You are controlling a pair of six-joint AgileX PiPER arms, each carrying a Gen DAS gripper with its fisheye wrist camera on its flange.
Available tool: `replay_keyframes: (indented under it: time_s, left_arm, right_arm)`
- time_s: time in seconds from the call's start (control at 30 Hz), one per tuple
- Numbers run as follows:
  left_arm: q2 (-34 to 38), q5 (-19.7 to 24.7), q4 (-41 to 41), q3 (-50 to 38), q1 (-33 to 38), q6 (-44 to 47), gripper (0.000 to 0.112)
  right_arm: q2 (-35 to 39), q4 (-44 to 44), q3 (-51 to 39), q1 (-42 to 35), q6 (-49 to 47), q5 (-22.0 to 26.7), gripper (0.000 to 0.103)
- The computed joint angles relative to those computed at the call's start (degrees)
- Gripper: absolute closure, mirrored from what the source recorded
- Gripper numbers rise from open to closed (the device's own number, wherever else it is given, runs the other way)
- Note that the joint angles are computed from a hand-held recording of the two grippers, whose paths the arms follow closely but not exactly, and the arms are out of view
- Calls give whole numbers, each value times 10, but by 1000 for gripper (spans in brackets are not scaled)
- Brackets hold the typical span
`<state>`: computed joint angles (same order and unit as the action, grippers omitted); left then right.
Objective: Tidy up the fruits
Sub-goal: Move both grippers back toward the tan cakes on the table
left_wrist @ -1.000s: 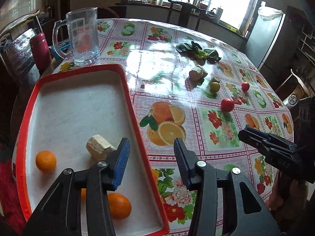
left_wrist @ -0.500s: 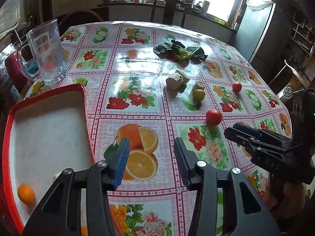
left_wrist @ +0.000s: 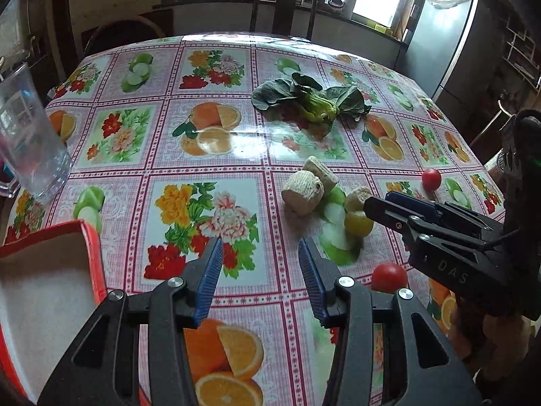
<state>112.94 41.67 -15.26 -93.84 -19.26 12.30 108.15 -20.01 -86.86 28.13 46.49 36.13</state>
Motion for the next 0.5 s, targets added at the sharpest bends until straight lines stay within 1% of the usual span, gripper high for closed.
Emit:
replay_keyframes:
  time_s: [0.07, 0.13, 0.23, 0.27, 0.33, 0.5]
  left_arm:
    - [28, 16, 5, -38, -5, -6, 68]
    - [52, 29, 3, -67, -9, -4, 68]
    - [83, 46, 2, -106, -15, -6, 68]
    - [90, 49, 2, -114, -17, -7, 68]
    - [101, 56, 0, -130, -20, -8, 68]
    - [122, 74, 3, -170, -30, -14, 68]
  right_arm:
    - [13, 28, -13, -13, -24, -4, 69]
    - [20, 66, -16, -25, -56, -20, 70]
    - [21, 116, -10, -38, -106, -37, 76]
    - [18, 118, -5, -39, -112, -40, 77]
    - [5, 96, 12, -38, -95, -44, 77]
    - [-41, 86, 75, -48, -76, -75, 77]
